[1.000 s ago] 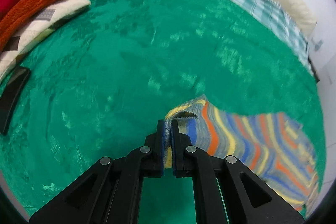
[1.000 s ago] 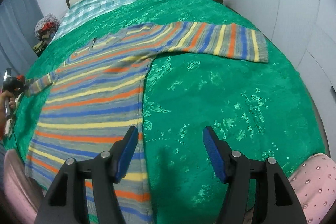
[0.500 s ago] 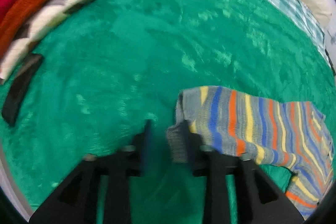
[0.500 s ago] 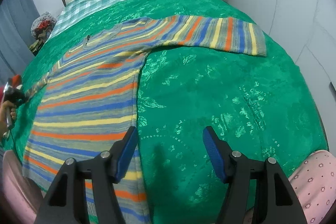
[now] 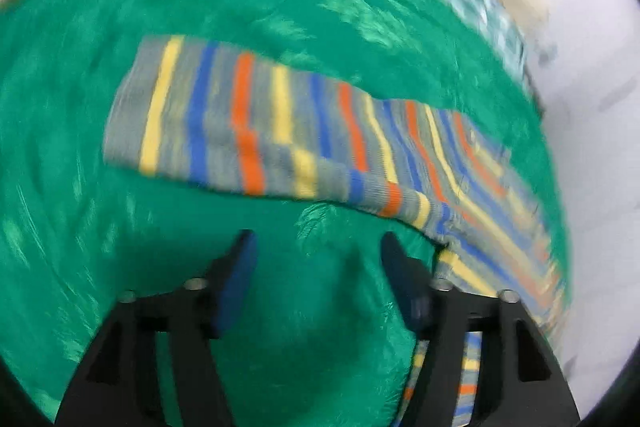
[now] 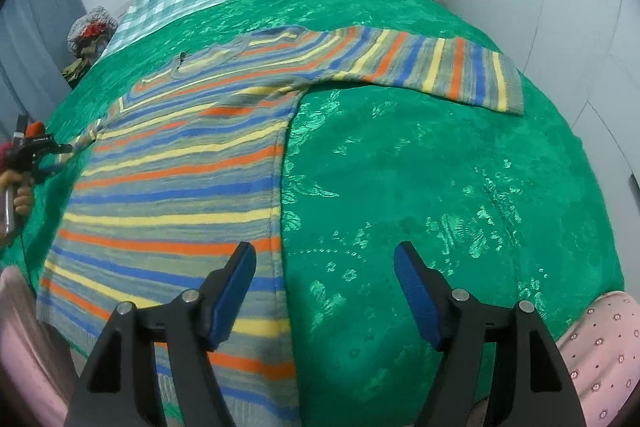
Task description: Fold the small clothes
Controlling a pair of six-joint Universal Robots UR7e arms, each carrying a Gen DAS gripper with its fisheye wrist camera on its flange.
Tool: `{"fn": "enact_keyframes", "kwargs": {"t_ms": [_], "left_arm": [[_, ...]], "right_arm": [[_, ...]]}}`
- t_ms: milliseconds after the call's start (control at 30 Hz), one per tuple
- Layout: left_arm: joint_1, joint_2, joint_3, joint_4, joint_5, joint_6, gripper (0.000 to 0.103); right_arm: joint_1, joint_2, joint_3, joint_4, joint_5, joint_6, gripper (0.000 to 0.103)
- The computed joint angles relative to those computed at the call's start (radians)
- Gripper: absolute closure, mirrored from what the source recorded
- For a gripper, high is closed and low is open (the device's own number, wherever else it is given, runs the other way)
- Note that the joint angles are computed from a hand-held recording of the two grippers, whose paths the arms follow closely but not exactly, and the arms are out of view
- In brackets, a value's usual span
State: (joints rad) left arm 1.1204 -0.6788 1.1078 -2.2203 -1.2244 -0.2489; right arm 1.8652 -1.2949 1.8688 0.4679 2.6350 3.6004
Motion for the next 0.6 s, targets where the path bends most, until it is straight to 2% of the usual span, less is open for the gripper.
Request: {"fn": "enact_keyframes", "kwargs": {"t_ms": [33, 100, 133, 200, 267, 300, 367, 467, 600], "left_arm": [[0.021, -0.022, 0.053, -0.095, -0.051, -0.013, 0.036], [0.046, -0.038, 0.097, -0.19, -0.1, -0.066, 0.044], [0.061, -0.043, 0.111, -0.238, -0.119, -0.11, 0.052], [0.074, -0.044, 0.123, -0.295, -0.115, -0.153, 0.065], [0.085, -0.034, 0.118, -0.318, -0.092, -0.18, 0.09], [0.09, -0.031, 0.119, -0.324, -0.078, -0.191, 0.096], [0.107, -0.028, 0.127, -0.361, -0.114, -0.221, 0.097], [0.104, -0.034, 0.137, -0.374, -0.109, -0.223, 0.1], [0.07, -0.049, 0.097, -0.246, -0.017, -0.19, 0.101]], "right_arm": [[-0.003, 0.0, 0.0, 0.0, -0.004, 0.001, 0.032], [-0.018, -0.003, 0.001, -0.003, -0.026, -0.004, 0.032], [-0.026, -0.002, 0.001, -0.002, -0.04, -0.006, 0.032], [-0.031, 0.004, -0.003, 0.001, -0.053, -0.01, 0.032], [-0.027, 0.012, -0.006, 0.001, -0.051, -0.016, 0.032], [-0.024, 0.015, -0.008, 0.0, -0.049, -0.019, 0.032], [-0.02, 0.018, -0.009, -0.004, -0.044, -0.021, 0.032], [-0.022, 0.018, -0.008, 0.0, -0.042, -0.008, 0.032], [-0.023, 0.013, -0.007, 0.002, -0.038, -0.005, 0.032]]}}
